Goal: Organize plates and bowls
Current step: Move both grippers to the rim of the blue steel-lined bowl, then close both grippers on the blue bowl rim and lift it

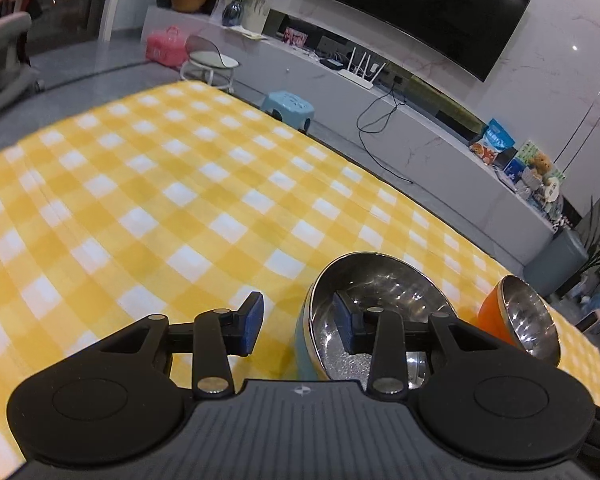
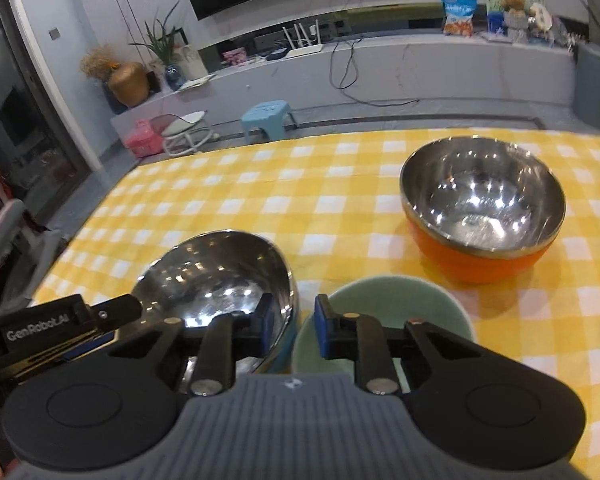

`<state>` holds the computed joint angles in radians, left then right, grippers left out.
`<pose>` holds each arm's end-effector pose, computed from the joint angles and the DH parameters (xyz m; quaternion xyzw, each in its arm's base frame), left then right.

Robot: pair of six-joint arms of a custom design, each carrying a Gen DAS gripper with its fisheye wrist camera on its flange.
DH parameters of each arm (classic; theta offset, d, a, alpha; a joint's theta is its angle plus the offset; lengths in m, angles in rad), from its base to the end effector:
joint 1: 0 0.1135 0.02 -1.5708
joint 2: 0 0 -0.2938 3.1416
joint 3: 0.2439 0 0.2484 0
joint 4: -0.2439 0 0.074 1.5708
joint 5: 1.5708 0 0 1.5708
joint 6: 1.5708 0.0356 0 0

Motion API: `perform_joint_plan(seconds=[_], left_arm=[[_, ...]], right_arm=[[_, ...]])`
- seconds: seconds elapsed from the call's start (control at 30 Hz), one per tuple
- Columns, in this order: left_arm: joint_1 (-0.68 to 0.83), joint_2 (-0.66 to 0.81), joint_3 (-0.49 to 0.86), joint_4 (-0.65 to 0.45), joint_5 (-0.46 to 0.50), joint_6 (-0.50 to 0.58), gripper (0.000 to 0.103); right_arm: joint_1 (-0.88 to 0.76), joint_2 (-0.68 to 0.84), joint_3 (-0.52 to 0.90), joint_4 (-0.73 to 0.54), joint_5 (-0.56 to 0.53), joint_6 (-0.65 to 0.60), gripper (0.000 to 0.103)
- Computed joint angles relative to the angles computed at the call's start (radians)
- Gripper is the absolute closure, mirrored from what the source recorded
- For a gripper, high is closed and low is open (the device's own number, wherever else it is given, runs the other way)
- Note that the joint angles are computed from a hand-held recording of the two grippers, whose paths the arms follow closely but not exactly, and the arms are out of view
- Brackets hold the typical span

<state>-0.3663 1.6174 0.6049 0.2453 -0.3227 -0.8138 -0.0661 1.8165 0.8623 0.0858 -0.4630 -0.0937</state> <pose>0.2746 -0.0933 0.1595 -0.2628 0.8718 -0.0919 0.4030 0.3485 -0.0071 0.1557 -0.0915 0.9127 0.1880 0.3510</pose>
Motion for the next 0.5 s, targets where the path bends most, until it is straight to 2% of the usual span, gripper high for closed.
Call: perform_joint_plan(seconds=[0.27, 0.33, 0.37, 0.4, 0.5], left_arm=[[0.021, 0.038, 0.012, 0.021, 0.080, 0.007, 0.066], [0.031, 0.048, 0.017, 0.024, 0.100, 0.022, 0.073], [0.031, 0.051, 0.019, 0.018, 0.098, 0.025, 0.078], [0.030, 0.052, 0.020, 0.015, 0.097, 0.026, 0.081], [0.038, 0.051, 0.022, -0.004, 0.100, 0.013, 0.088]], right_arm=[[0.036, 0.013, 0.022, 0.005, 0.083, -0.017, 0.082], [0.049, 0.009, 0.016, 0.016, 0.106, -0.024, 0.083], [0.052, 0.006, 0.013, 0.020, 0.110, -0.028, 0.089], [0.055, 0.002, 0.012, 0.017, 0.103, -0.033, 0.100], [0.079, -0.016, 0.009, -0.001, 0.143, -0.040, 0.100]])
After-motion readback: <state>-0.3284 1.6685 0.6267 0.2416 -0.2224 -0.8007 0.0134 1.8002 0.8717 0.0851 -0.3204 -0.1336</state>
